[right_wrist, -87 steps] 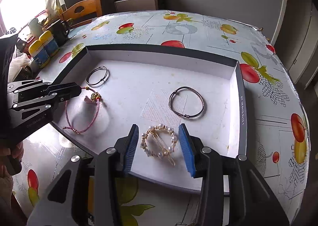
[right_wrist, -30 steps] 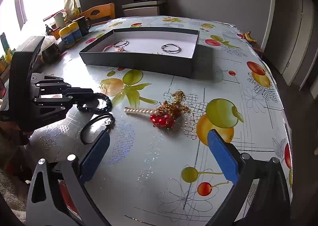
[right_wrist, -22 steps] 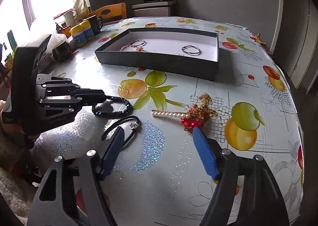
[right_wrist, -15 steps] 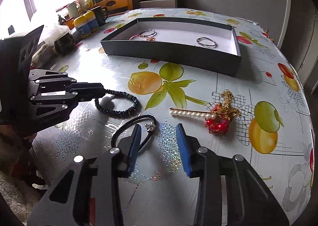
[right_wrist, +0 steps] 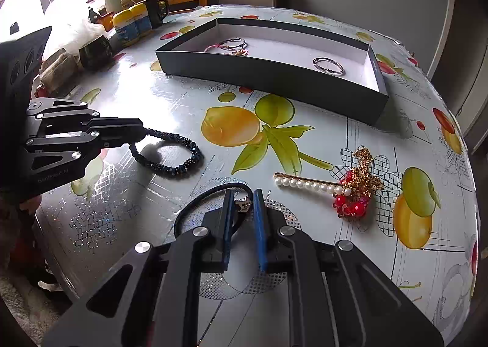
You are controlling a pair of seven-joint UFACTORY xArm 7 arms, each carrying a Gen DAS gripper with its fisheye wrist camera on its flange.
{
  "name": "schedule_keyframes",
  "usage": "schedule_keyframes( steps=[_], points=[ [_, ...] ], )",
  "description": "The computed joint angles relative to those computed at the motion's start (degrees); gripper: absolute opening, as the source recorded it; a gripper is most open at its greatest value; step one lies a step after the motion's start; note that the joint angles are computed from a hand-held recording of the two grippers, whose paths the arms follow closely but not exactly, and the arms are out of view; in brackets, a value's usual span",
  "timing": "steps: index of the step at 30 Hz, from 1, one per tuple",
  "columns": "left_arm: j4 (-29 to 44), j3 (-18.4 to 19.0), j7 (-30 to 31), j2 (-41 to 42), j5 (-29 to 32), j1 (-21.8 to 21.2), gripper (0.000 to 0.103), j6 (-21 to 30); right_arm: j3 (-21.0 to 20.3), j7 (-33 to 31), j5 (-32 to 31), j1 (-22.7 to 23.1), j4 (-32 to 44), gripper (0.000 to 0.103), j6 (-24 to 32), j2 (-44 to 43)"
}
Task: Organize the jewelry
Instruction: 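Grasp the dark blue beaded bracelet with the left tool while the right grasps the black hair tie, then carry the blue bracelet and black hair tie into the box and release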
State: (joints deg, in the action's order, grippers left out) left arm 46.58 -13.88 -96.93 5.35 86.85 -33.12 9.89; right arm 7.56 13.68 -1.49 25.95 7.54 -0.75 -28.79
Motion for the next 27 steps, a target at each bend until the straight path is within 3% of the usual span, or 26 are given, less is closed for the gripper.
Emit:
schedule_keyframes(
  steps=[9,17,21,27],
  points=[
    [-0.3,-0.5,2.0,-4.4,-0.5,1.1,0.007,0.7,-1.1,-2.6,-1.2,-3.5,1.2,0.013,1.2,-7.0],
    [3.5,-0.5,12.4,-5.7,-6.5,3.6,0.007,2.3,-2.6,-6.7,-1.7,-9.2,9.3,0.013,-3.0,0.3],
    [9.2,0.6,20.7,-2.2,-11.9,4.9,0.007,1.1,0.7,-6.4,-1.5,-15.3,14.4,0.013,-6.4,7.1],
    [23.7,2.7,35.9,9.7,-24.0,2.6,0.007,4.1,13.8,-6.2,-1.4,-31.5,23.6,0.013,-9.1,18.3]
  ],
)
